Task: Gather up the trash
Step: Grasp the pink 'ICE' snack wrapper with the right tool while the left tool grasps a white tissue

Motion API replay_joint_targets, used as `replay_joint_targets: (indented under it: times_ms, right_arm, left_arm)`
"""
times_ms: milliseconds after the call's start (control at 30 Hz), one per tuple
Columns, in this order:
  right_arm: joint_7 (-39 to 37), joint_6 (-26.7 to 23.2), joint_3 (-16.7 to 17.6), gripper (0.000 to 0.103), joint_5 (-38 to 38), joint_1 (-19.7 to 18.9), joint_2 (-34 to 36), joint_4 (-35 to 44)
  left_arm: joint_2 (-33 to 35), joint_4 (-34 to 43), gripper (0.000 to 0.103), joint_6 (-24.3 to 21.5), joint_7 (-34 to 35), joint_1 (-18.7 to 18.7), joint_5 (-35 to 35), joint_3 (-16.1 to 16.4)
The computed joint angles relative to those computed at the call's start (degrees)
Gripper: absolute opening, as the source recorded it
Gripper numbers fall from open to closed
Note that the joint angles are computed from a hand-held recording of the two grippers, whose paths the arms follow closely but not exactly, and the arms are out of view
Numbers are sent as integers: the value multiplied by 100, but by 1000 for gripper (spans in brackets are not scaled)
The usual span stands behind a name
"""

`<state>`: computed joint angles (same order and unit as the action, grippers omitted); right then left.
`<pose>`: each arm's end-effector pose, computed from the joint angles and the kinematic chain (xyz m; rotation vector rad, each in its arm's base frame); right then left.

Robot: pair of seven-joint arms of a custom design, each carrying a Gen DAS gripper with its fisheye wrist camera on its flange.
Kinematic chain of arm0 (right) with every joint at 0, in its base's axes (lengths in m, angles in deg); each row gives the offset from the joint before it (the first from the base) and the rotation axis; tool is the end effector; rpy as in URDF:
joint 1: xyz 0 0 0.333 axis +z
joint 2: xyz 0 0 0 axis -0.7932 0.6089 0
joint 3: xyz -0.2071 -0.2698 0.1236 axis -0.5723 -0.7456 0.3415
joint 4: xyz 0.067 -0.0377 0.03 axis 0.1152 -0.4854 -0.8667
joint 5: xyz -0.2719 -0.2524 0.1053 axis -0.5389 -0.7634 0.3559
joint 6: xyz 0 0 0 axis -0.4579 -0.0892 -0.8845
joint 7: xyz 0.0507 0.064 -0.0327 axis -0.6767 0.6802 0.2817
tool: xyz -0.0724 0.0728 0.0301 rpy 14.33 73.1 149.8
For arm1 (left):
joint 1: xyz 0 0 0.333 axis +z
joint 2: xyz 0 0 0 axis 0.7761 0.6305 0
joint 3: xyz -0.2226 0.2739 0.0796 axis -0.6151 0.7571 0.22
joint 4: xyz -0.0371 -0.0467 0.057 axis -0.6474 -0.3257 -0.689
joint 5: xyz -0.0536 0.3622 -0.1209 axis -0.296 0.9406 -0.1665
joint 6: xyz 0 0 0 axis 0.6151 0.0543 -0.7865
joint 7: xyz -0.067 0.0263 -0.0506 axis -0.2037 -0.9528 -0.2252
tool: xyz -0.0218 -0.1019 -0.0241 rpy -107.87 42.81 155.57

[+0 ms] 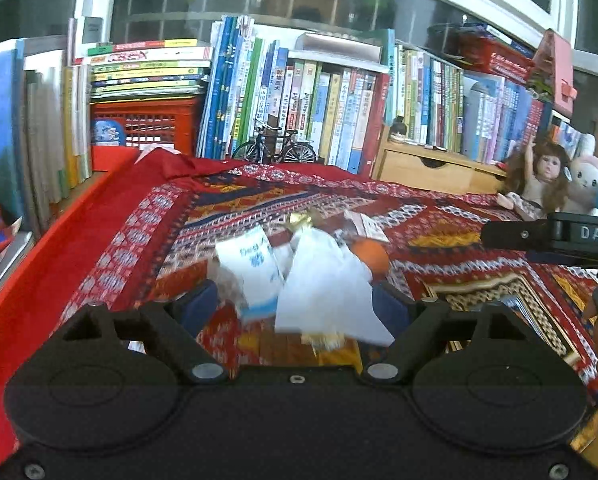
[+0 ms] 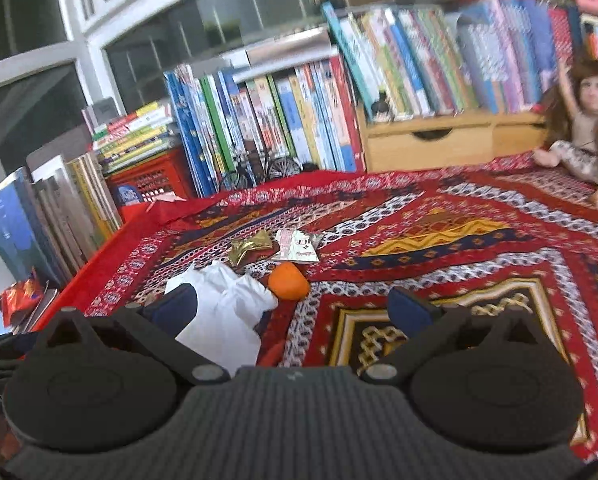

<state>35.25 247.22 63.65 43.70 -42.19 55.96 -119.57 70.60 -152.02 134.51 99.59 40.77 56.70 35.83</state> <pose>0.5118 0.0536 0.6717 -1.4290 1.7843 -0.5637 0.5297 -0.1571 0.6307 -1.4843 1.8881 -1.1637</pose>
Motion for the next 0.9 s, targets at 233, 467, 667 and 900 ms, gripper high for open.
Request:
replay_joint_targets:
  times_ms: [233,467,667,900]
  right_arm:
    - [-558,-784,-77,101,898,-133,1268,1433]
    - [-747,-1701,247,96,977,-557,2378,2735]
    - [-803,-2080,502,92,1061,-779,3031,3480]
    - [-551,-2498,552,61,729,-753,3420,3880]
  left_arm:
    - [1086,1144,84,-469,-215,66,217,-123]
    - [1787,1712,84,-514,-826,-99,1089,-74]
    - [2062,1931,84,-602,-856,-9,1129,-198]
    - [2083,1821,89,-480,-761,-8,1111,-227]
